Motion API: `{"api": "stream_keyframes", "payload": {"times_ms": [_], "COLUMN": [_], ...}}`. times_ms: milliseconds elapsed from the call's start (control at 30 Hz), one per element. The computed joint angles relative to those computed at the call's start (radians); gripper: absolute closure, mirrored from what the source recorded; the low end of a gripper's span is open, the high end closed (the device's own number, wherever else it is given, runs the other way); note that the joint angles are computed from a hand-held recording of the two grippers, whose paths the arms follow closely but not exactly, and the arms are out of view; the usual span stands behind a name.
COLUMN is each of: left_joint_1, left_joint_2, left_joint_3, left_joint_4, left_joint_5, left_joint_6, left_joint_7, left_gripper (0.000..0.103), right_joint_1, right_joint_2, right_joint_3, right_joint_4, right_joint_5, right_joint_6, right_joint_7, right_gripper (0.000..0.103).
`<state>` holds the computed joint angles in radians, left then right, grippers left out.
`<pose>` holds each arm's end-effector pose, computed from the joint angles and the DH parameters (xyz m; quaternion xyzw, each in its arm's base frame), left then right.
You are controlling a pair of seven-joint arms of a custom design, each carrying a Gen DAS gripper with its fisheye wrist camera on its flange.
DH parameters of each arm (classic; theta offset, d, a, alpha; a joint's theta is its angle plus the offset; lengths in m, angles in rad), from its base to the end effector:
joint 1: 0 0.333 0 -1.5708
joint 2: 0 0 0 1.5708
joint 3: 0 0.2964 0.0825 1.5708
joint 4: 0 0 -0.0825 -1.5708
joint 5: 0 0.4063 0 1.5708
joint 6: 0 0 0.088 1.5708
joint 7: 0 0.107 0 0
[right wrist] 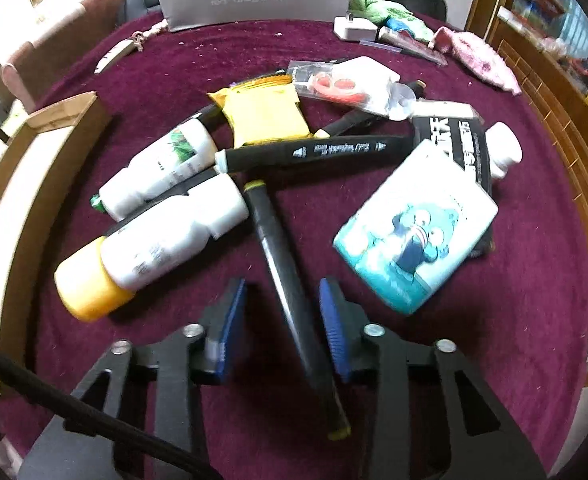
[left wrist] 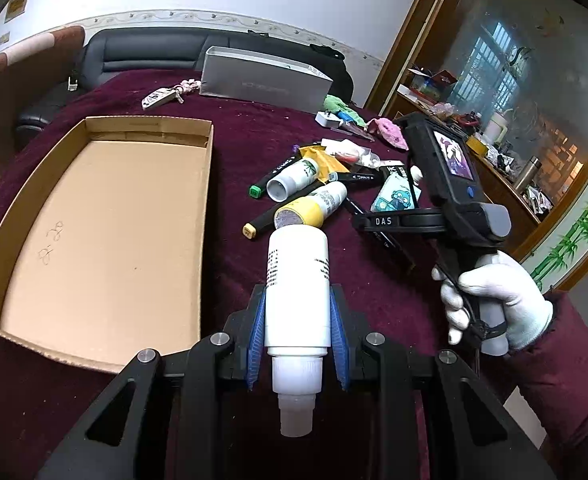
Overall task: Organize objects
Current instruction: 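Hold the white spray bottle in the left tool while the right tool grasps a black marker, then carry spray bottle and marker into the cardboard box and open both tools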
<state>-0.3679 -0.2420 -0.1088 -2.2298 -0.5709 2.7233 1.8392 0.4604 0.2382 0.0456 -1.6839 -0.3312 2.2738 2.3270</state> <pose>0.4953 -0.2370 0.5254 -0.5398 0.7437 -0.3874 0.0735 0.5997 0.3204 0.4704 -0.6604 0.7177 -0.1623 0.1499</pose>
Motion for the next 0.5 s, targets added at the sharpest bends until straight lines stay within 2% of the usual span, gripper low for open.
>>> {"api": "stream_keyframes", "payload": {"times_ms": [33, 100, 233, 333, 500], "left_joint_1": [0.001, 0.004, 0.003, 0.005, 0.014], "left_joint_2": [0.000, 0.004, 0.007, 0.000, 0.001], "left_joint_3": [-0.001, -0.003, -0.004, -0.003, 0.018], "left_joint_4": [-0.001, 0.000, 0.000, -0.003, 0.022], "left_joint_5": [0.003, 0.010, 0.006, 0.009, -0.004], "left_joint_6": [0.002, 0.003, 0.007, 0.010, -0.007], "left_joint_7": [-0.002, -0.012, -0.010, -0.014, -0.008], "left_gripper": [0.078, 0.078, 0.078, 0.078, 0.078], "right_joint_1": [0.003, 0.007, -0.014, -0.050, -0.084], "right_joint_2": [0.002, -0.008, -0.081, -0.174, -0.287], "right_joint_3": [-0.002, -0.004, 0.002, 0.018, 0.053], "right_joint_4": [0.003, -0.006, -0.101, -0.221, -0.335], "right_joint_5": [-0.012, -0.024, 0.011, 0.106, 0.294], "right_joint_6": [-0.005, -0.013, 0.046, 0.157, 0.299], "right_joint_7": [0.002, 0.022, 0.058, 0.063, -0.032], "right_gripper": [0.077, 0.091, 0.091, 0.091, 0.091]}}
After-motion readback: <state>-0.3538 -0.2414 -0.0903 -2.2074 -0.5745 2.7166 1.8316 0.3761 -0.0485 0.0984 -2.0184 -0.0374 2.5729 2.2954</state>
